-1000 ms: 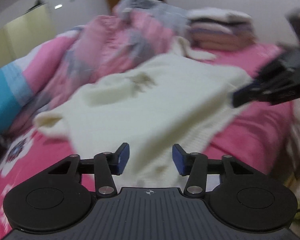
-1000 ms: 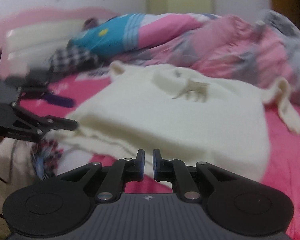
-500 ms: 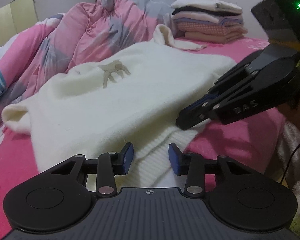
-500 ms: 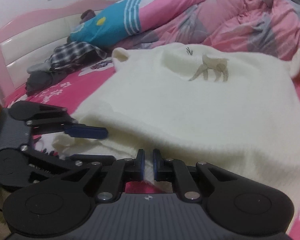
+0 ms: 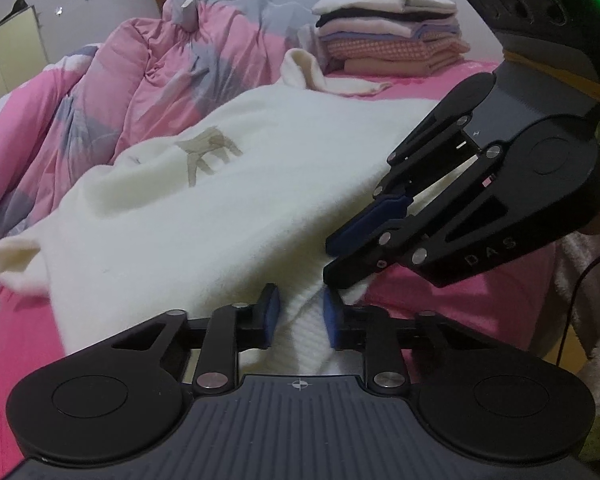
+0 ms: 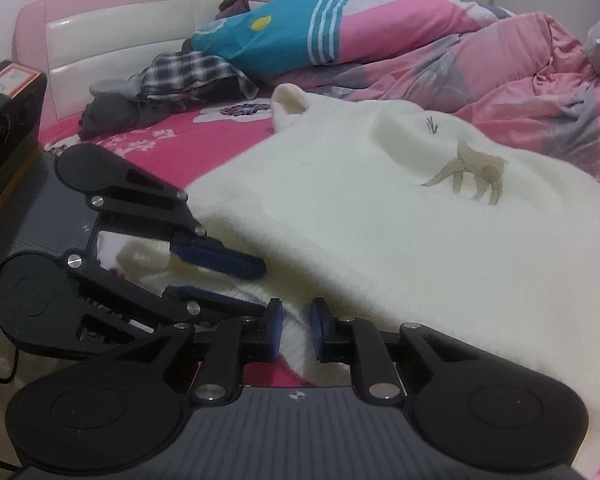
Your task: Fold clothes
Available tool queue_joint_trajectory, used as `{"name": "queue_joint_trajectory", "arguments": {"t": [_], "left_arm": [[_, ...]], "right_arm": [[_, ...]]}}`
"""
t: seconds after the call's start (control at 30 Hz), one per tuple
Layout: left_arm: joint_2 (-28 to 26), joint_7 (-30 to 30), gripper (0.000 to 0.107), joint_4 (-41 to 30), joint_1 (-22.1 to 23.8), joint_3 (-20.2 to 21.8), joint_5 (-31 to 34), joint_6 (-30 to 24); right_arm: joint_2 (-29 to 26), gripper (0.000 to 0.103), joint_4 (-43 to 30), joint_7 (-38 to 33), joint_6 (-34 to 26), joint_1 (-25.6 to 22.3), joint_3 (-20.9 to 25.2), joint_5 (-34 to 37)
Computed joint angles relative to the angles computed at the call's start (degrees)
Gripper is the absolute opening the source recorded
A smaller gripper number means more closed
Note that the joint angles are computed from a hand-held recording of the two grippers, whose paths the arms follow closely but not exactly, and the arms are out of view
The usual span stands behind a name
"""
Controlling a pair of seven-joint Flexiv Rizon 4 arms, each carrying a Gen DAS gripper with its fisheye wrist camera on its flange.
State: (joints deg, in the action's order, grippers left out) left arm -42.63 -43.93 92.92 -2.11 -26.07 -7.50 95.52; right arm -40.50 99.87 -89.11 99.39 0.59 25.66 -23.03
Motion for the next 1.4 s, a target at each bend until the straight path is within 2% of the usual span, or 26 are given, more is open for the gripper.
{"name": "queue_joint_trajectory", "arguments": {"t": [0.03, 0.1, 0.13, 0.23, 0.37, 0.43, 0.5, 0.63, 0.83, 0.97, 1.07, 1.17, 1.4], "left_arm": [[0.04, -0.06, 0.011, 0.17, 0.38, -0.51, -0.06, 0.11], [0.60, -0.34, 0.009, 0.93, 0.60, -0.52, -0.04, 0.26], [0.90, -0.49, 0.009, 1.30, 0.67, -0.47, -0.02, 0.32], [1.83, -0.96, 0.009, 2.50, 0.92, -0.35, 0.07, 0.51], [4.13, -3.16, 0.012, 4.96, -1.33, 3.94, 0.58, 3.01], [5.01, -4.34, 0.012, 5.47, -3.80, 7.92, 0.99, 3.98], [5.44, -5.08, 0.013, 5.77, -4.94, 10.12, 1.39, 4.17], [5.76, -6.13, 0.013, 5.97, -5.83, 11.91, 1.99, 4.52], [6.58, -7.03, 0.012, 6.50, -5.97, 12.49, 2.57, 4.36], [8.13, -7.59, 0.014, 7.73, -7.33, 14.70, 2.92, 4.75], [8.84, -8.17, 0.024, 8.40, -9.29, 17.71, 2.76, 4.50], [9.21, -8.63, 0.024, 8.95, -10.85, 20.04, 2.64, 4.13], [9.97, -9.54, 0.024, 10.15, -10.49, 20.27, 2.48, 4.76]], "right_arm": [[0.05, 0.005, 0.05, 0.08, 0.30, -0.06, 0.00, 0.17], [0.72, 0.001, 0.71, 0.55, 2.15, 1.31, -2.00, 0.79], [1.07, 0.001, 1.15, 0.81, 2.96, 1.67, -2.67, 0.81], [1.14, 0.001, 1.89, 1.00, 2.95, -0.27, -0.86, -1.17], [1.77, 0.001, 3.31, 0.69, 3.25, -1.25, -0.31, -3.35], [2.18, 0.001, 3.99, 0.49, 3.56, -1.70, -0.08, -4.23], [2.20, 0.001, 4.28, 0.56, 3.41, -2.41, 0.57, -4.99], [2.43, 0.001, 4.68, 0.52, 3.31, -2.29, 0.37, -5.68], [2.75, 0.000, 5.15, 1.07, 3.81, -2.27, 0.18, -5.98], [3.26, 0.000, 5.76, 1.66, 4.64, -2.05, -0.44, -6.08], [3.27, 0.000, 5.85, 2.24, 4.62, -2.02, -0.75, -6.48], [3.28, 0.000, 5.97, 2.70, 4.79, -2.03, -0.89, -6.76], [3.65, 0.000, 6.52, 3.78, 5.54, -2.15, -1.30, -7.59]]}}
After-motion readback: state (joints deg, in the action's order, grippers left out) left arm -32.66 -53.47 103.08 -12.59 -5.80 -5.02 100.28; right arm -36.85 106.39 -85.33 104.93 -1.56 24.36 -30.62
